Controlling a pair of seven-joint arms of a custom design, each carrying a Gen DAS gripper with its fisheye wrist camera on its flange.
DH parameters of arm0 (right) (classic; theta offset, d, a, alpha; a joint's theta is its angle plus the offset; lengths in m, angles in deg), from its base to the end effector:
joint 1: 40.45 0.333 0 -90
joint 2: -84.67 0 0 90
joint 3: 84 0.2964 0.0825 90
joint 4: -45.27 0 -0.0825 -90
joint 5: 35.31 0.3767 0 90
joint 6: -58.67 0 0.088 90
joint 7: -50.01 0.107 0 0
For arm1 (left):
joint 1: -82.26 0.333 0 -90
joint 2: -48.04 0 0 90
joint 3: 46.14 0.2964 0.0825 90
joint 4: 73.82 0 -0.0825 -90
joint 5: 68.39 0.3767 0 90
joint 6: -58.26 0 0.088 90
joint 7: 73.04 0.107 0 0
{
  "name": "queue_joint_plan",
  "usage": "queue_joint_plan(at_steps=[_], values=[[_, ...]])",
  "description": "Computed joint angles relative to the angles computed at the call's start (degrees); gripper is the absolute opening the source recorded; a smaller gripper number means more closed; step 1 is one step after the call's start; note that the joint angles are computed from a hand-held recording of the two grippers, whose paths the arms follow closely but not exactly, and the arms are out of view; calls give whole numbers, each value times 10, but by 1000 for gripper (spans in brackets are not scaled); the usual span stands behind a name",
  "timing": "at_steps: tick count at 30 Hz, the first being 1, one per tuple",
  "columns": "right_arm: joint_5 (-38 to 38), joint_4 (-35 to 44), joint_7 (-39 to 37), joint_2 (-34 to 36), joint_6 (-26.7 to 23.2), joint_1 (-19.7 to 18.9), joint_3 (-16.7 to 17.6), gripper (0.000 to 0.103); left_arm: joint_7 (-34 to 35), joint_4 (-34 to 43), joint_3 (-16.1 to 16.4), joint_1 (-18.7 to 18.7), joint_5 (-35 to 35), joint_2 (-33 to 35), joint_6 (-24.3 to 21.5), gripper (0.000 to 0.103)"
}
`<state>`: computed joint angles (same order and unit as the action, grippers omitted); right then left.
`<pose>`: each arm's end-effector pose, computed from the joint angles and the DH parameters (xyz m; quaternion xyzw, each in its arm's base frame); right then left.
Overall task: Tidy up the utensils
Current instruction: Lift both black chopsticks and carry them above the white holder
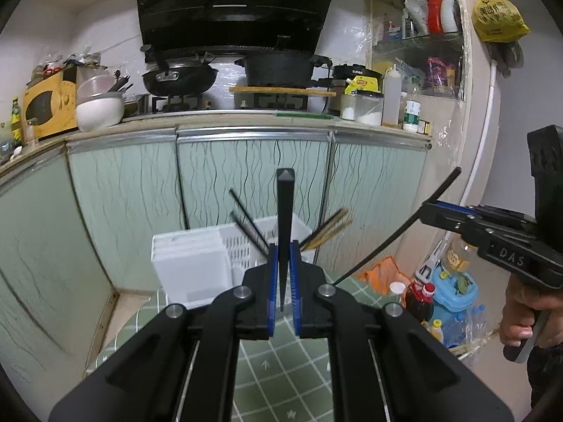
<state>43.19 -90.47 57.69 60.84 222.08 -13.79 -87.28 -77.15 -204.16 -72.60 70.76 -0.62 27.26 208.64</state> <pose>0.4430 0.1315 0.5342 -0.7515 0.3708 -0.2013 0.5073 0.3651 -0.3366 0.5305 -0.6100 0.5791 -0.3976 0.3666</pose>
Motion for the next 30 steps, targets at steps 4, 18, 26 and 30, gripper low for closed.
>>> queue_joint_plan(at_steps=[4, 18, 26, 30], values=[[-22, 33, 24, 22, -11, -7, 3, 6, 13, 40, 8, 6, 8, 29, 4, 6], [-63, 155, 68, 120, -24, -30, 20, 6, 41, 138, 58, -6, 34, 115, 11, 6], [-74, 200, 83, 171, -30, -53, 40, 6, 54, 163, 84, -19, 41, 156, 15, 6], [-80, 222, 91, 198, -32, -64, 50, 6, 57, 169, 98, -21, 38, 172, 26, 6]])
